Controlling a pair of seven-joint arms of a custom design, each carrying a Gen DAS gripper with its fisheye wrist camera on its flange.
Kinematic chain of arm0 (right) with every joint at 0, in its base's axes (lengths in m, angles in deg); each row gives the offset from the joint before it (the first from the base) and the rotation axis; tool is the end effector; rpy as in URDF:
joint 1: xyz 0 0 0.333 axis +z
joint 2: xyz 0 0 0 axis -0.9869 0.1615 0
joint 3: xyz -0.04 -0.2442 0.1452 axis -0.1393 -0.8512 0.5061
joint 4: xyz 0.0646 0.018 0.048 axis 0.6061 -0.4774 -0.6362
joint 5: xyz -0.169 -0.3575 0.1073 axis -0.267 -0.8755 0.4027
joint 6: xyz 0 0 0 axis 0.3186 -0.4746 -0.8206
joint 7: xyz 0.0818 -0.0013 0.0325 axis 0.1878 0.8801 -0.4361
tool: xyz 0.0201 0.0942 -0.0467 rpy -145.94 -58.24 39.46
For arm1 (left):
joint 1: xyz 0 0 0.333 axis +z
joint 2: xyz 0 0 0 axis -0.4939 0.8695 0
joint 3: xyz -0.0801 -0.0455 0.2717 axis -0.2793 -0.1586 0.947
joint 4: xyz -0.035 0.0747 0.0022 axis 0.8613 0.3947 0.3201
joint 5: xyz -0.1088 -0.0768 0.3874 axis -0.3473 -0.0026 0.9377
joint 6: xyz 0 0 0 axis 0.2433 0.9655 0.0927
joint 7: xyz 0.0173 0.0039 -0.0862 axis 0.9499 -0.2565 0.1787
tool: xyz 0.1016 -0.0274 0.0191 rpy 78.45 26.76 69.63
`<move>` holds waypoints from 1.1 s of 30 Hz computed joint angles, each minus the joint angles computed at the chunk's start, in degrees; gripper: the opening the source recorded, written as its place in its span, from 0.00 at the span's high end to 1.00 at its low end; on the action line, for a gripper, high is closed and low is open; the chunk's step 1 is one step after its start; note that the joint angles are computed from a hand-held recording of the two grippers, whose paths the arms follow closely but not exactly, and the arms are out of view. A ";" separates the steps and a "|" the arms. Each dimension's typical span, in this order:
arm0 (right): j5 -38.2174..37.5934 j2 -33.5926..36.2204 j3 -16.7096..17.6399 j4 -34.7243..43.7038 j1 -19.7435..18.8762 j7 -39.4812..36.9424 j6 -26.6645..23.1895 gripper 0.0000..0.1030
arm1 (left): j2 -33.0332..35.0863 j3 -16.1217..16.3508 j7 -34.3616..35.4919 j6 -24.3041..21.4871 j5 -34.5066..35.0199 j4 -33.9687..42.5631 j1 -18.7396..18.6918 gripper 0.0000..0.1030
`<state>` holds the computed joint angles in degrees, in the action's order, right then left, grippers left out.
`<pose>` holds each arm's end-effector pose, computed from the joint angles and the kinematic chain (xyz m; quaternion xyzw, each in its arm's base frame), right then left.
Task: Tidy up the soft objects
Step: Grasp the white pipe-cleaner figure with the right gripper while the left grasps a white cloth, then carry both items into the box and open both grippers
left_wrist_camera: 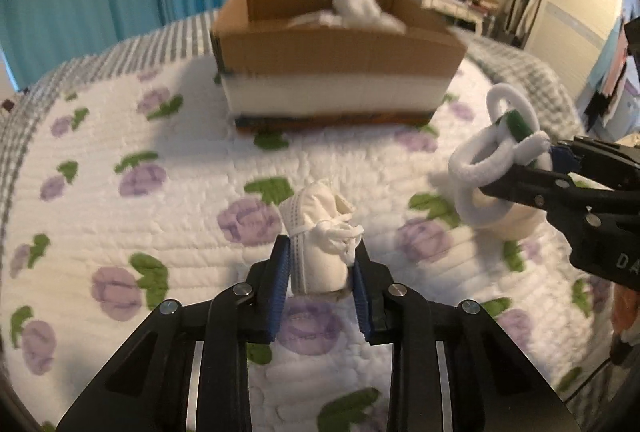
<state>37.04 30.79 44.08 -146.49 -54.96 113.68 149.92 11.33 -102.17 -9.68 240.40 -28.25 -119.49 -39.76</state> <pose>0.4424 0.1753 0.5435 -0.8314 0.4407 -0.1249 0.3147 0.4919 -0.2749 0.4488 -0.6365 0.6903 -0.2807 0.1990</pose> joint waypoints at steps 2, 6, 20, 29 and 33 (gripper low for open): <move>-0.47 -1.38 0.03 0.64 -0.42 0.24 0.28 0.61 | -1.35 -0.72 -1.71 -0.34 2.19 0.53 0.49 0.73; -0.56 -2.20 -0.89 4.21 -0.69 0.34 0.55 0.61 | -3.32 -1.47 -2.68 -0.31 3.81 2.74 1.17 0.73; 3.80 14.32 -0.71 26.50 -2.99 -3.58 -1.09 0.61 | 9.96 1.76 -4.03 -3.87 14.63 25.08 0.26 0.73; 6.69 31.83 4.37 41.44 -9.25 -2.98 -3.78 0.61 | 26.35 7.56 3.90 -7.11 9.92 41.24 -4.56 0.73; 5.84 36.19 6.72 43.51 -11.60 -2.04 -2.67 0.59 | 30.74 9.89 7.31 -7.50 7.28 45.05 -6.50 0.70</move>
